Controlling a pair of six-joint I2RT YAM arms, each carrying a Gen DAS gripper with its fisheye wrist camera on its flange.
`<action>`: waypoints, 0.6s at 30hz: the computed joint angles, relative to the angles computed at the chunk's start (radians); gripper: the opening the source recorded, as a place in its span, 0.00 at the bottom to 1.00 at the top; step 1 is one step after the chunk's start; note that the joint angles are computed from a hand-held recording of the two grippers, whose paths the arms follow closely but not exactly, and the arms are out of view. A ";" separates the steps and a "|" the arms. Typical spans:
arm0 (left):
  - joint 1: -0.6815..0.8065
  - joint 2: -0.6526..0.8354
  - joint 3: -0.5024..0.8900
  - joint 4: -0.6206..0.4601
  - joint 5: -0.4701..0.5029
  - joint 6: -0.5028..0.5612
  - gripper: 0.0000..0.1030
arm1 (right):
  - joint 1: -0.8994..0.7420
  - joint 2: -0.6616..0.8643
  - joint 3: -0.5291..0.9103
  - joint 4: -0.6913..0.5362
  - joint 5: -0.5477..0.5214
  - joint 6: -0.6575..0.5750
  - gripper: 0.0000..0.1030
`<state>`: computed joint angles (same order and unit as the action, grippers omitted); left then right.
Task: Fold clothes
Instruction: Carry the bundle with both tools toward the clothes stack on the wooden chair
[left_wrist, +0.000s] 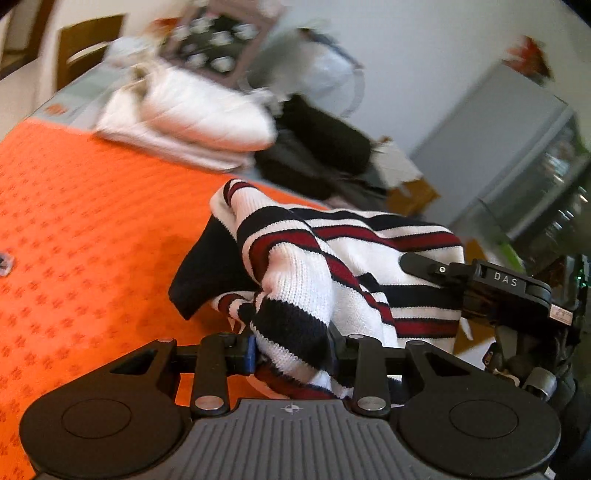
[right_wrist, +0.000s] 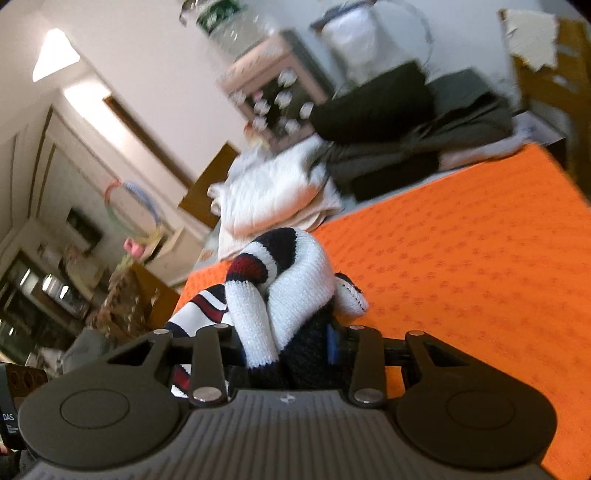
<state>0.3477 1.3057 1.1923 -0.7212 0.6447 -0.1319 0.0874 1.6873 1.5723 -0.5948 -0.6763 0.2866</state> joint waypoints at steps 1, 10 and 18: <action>-0.017 -0.012 0.001 -0.006 0.011 0.006 0.35 | -0.022 -0.043 -0.031 -0.004 0.000 0.003 0.40; -0.353 -0.092 -0.003 0.059 -0.068 -0.088 0.35 | -0.395 -0.305 -0.188 -0.164 -0.128 -0.121 0.40; -0.897 -0.007 -0.046 0.342 -0.429 -0.386 0.35 | -0.903 -0.092 0.048 -0.601 -0.361 -0.676 0.40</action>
<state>-0.5489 1.2990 1.1459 -0.3791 0.2153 -0.5182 -0.8154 1.5954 1.6207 -1.1961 -1.0373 -0.3897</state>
